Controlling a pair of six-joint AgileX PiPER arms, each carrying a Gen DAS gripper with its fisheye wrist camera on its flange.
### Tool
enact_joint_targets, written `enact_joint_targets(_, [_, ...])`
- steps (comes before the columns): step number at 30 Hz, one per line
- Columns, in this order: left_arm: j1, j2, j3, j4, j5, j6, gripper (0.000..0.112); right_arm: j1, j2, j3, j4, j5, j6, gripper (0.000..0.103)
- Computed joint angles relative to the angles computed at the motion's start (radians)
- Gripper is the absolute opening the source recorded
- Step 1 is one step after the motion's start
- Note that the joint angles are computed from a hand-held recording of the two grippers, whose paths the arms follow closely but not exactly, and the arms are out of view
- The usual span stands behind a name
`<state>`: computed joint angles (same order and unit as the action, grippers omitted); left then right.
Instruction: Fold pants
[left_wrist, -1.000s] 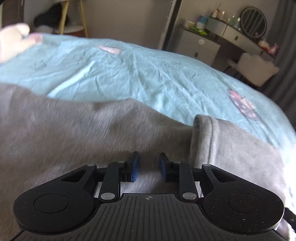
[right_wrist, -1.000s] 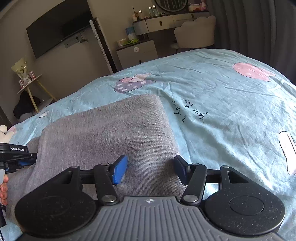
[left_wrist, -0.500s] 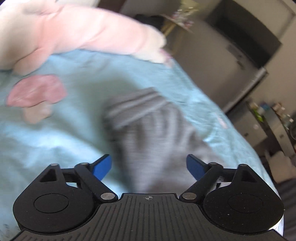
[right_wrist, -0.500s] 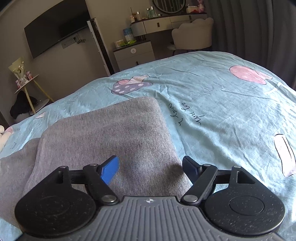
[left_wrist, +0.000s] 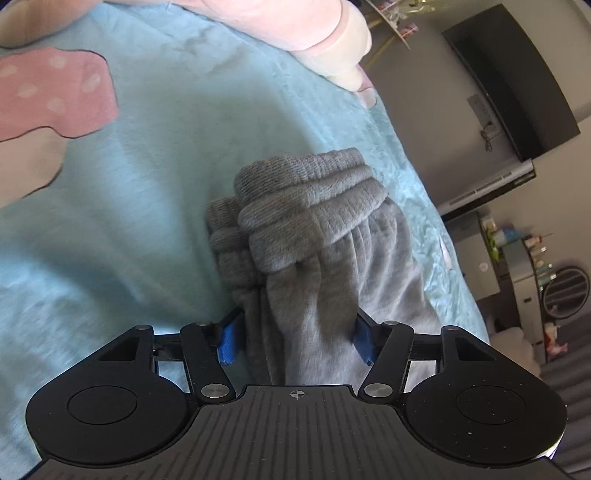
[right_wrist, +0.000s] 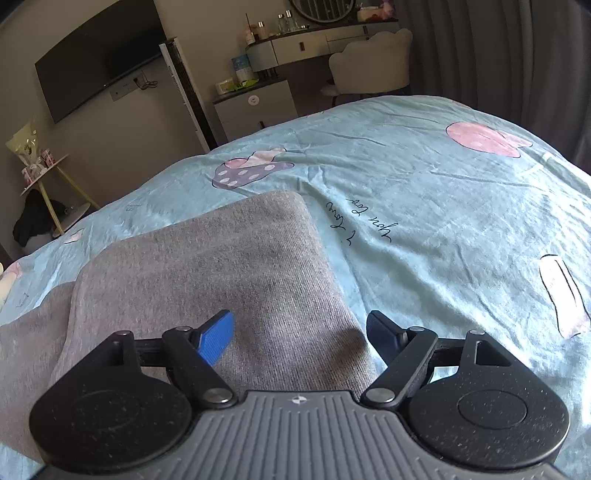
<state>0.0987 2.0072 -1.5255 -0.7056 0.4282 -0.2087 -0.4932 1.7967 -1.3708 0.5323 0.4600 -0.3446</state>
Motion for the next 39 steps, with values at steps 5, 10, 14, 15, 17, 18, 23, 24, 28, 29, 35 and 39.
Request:
enact_joint_targets(5, [0.017,0.068,-0.076,-0.049,0.027,-0.006,0.043,0.006,0.011,-0.011,-0.016,0.005,0.000,0.079])
enact_joint_targets(10, [-0.012,0.023,-0.077,0.085,0.020,-0.070,0.023,0.008,0.010,-0.008,-0.004,-0.001,-0.017,0.079])
enact_joint_targets(14, [-0.093,-0.052,-0.104,0.315,-0.008,-0.092,0.020,-0.002,0.002,0.002,0.052,-0.003,-0.073,0.079])
enact_joint_targets(15, [-0.127,-0.073,-0.114,0.412,-0.012,-0.122,0.019,-0.005,0.000,0.005,0.067,-0.003,-0.085,0.079])
enact_joint_targets(17, [-0.197,-0.109,-0.131,0.551,-0.026,-0.142,0.019,-0.014,-0.008,0.015,0.118,-0.003,-0.136,0.079])
enact_joint_targets(18, [-0.235,-0.127,-0.137,0.601,-0.032,-0.145,0.019,-0.018,-0.012,0.021,0.139,-0.005,-0.157,0.079])
enact_joint_targets(23, [-0.424,-0.132,-0.221,0.683,-0.017,0.000,0.019,-0.033,-0.024,0.036,0.231,0.005,-0.241,0.079])
enact_joint_targets(24, [-0.460,-0.117,-0.245,0.676,-0.004,0.052,0.019,-0.036,-0.027,0.039,0.248,0.006,-0.257,0.079])
enact_joint_targets(28, [-0.597,-0.005,-0.380,0.712,0.096,0.106,0.020,-0.047,-0.039,0.053,0.310,0.015,-0.318,0.079])
enact_joint_targets(29, [-0.627,0.040,-0.435,0.740,0.144,0.091,0.021,-0.050,-0.042,0.057,0.321,0.019,-0.329,0.079])
enact_joint_targets(35, [-0.736,0.222,-0.663,0.829,0.437,0.079,0.047,-0.071,-0.050,0.062,0.369,0.059,-0.368,0.079])
enact_joint_targets(39, [-0.719,0.018,-0.347,0.848,0.250,0.013,0.085,-0.093,-0.050,0.049,0.398,0.124,-0.401,0.080])
